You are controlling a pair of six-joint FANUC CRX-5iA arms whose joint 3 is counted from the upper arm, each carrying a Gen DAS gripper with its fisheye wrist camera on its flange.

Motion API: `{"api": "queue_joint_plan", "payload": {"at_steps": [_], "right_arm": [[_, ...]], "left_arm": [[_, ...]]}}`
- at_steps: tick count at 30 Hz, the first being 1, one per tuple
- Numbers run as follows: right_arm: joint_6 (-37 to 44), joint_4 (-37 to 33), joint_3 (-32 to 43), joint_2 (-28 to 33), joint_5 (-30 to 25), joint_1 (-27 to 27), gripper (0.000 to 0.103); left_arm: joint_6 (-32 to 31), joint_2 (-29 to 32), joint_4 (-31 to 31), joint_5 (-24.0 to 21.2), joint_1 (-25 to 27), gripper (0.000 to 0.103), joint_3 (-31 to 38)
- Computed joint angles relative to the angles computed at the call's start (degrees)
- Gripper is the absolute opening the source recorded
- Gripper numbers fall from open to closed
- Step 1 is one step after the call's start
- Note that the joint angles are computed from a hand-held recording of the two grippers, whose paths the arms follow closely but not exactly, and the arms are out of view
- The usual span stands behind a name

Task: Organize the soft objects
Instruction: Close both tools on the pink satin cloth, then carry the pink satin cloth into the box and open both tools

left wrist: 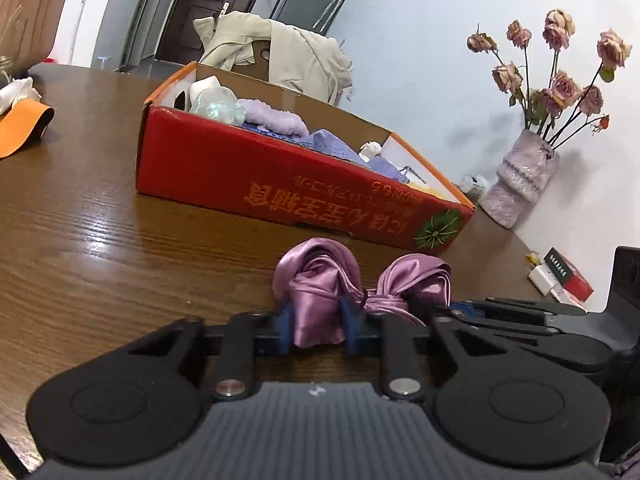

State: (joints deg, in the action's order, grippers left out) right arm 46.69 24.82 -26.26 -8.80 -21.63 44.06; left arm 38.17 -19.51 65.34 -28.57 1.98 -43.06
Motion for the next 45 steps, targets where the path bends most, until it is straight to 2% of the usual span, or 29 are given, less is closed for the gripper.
{"api": "queue_joint_plan", "payload": {"at_steps": [2,4,7,9,12,15,17,22,27,31,34,37,40,41,43,45], "right_arm": [[-3.0,2.4,-1.1,-0.6,0.7,0.3,0.009],[-3.9,1.6,-1.7,-2.1,-0.2,1.1,0.008],[-14.5,12.4,-8.7,-8.7,0.7,3.4,0.008],[-20.3,16.7,-13.2,-14.5,0.0,5.9,0.008],[-27.9,21.0,-18.4,-22.8,-3.2,10.1,0.008],[-32.5,25.0,-21.1,-27.9,-7.0,13.5,0.008],[-35.1,27.9,-22.3,-29.7,-9.0,15.0,0.008],[-36.5,28.4,-23.5,-32.2,-11.3,16.6,0.008],[-35.7,27.8,-23.0,-32.0,-8.9,13.8,0.008],[-28.5,23.6,-19.1,-27.9,-3.6,7.8,0.008],[-15.9,14.5,-11.7,-21.4,-0.3,2.1,0.008],[0.2,0.4,-0.4,-12.3,1.0,-3.9,0.008],[19.1,-19.5,16.3,-0.5,-4.6,-10.2,0.008],[23.5,-24.1,21.9,3.8,-7.1,-12.2,0.008],[29.0,-30.3,32.3,11.8,-12.6,-15.5,0.008],[29.9,-32.0,42.7,20.2,-18.9,-17.6,0.008]], "left_arm": [[-0.1,-1.3,-0.1,0.7,-0.4,0.017,-0.8],[2.0,-4.2,-3.1,1.0,-0.5,0.016,-1.8],[6.3,-10.8,-6.5,-0.2,-0.2,0.016,-4.0],[11.1,-15.9,-9.7,-3.3,1.0,0.016,-5.3],[14.2,-22.4,-11.3,-7.9,2.4,0.016,-6.8],[17.1,-26.1,-14.0,-9.9,2.1,0.016,-6.7],[18.3,-27.2,-15.7,-9.1,0.7,0.015,-6.4],[21.5,-27.4,-19.0,-7.9,-1.7,0.015,-5.5],[20.7,-25.1,-18.7,-5.6,-3.6,0.015,-4.2],[17.5,-19.3,-15.7,-1.3,-5.9,0.015,-1.0],[12.5,-11.7,-11.5,1.7,-7.4,0.015,3.8],[8.5,-3.0,-7.4,4.9,-8.7,0.015,9.8],[10.3,7.4,-10.5,3.7,-7.5,0.015,19.8],[11.6,10.6,-12.1,2.7,-6.8,0.015,23.1],[17.7,18.4,-17.4,-0.6,-5.2,0.015,32.2],[24.7,26.5,-23.4,-5.3,-3.9,0.015,42.2]]}}
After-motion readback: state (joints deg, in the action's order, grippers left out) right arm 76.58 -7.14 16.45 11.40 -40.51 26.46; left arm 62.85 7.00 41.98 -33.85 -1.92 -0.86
